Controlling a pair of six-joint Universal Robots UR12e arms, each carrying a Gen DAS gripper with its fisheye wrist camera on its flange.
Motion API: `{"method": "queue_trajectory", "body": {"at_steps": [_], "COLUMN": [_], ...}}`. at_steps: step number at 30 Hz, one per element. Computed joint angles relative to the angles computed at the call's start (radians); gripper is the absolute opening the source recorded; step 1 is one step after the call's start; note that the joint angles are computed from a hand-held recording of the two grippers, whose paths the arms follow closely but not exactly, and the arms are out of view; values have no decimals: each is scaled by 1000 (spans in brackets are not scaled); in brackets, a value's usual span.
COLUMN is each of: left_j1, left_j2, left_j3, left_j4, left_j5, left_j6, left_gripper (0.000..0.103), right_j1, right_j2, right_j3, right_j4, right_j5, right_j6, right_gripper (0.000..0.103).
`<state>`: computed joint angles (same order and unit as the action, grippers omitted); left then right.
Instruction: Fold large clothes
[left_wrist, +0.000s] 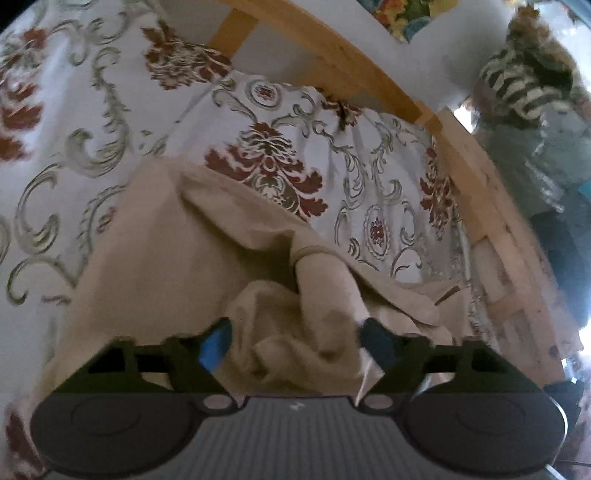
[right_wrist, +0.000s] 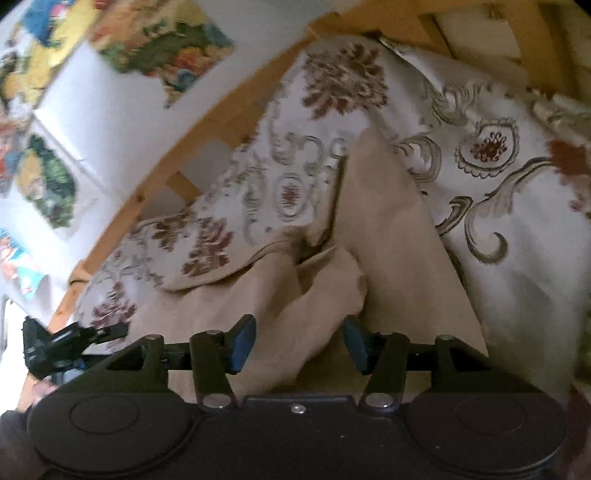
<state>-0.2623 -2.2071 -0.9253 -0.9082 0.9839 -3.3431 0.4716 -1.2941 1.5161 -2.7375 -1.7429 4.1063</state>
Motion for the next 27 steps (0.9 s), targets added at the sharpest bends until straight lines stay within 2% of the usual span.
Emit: {"method": "queue_trajectory", "body": {"at_steps": [1,2,3,6,8,9,10,11,12,13,15,17,19,21,23,25,27], "left_j1": [-8,-20,-29,-68,-85,-89,-90,-89,-87,-85,-82,-82,-83,-92,-105,-124,-134], "left_j2": [-5,-10,-9,-9,-8,-9,-9,-4,3,11,28,40,50,55,49,35,24], "left_j3": [11,21,22,18,9,12,13,8,-1,-13,-34,-51,-65,-78,-76,-52,-31], "left_j4": [-3,0,10,80,121,115,105,96,95,96,101,117,144,203,240,215,160], "left_j5": [21,57,93,237,296,310,313,308,306,309,329,346,350,369,397,450,486], "left_j6": [25,61,88,171,215,227,233,228,217,203,203,212,214,204,217,232,234], "left_gripper": [44,35,24,18,18,18,19,21,28,40,54,61,75,86,89,89,89], "right_j1": [-6,-8,-8,8,32,42,47,47,49,52,60,69,80,89,93,89,88], "right_j2": [12,25,41,88,124,139,147,149,146,139,122,104,101,116,143,170,193], "right_j3": [-13,-34,-59,-124,-169,-187,-197,-199,-194,-185,-161,-143,-147,-171,-210,-247,-276], "right_j4": [14,42,74,95,74,71,80,92,109,128,142,143,131,94,64,57,96], "right_j5": [5,-3,-16,-94,-191,-235,-255,-256,-256,-263,-273,-295,-349,-405,-446,-428,-413], "right_j6": [-4,-24,-64,-242,-408,-480,-510,-514,-511,-517,-554,-595,-632,-693,-724,-714,-705], "right_gripper": [27,17,16,8,8,8,8,9,10,11,18,31,37,48,72,72,72]}}
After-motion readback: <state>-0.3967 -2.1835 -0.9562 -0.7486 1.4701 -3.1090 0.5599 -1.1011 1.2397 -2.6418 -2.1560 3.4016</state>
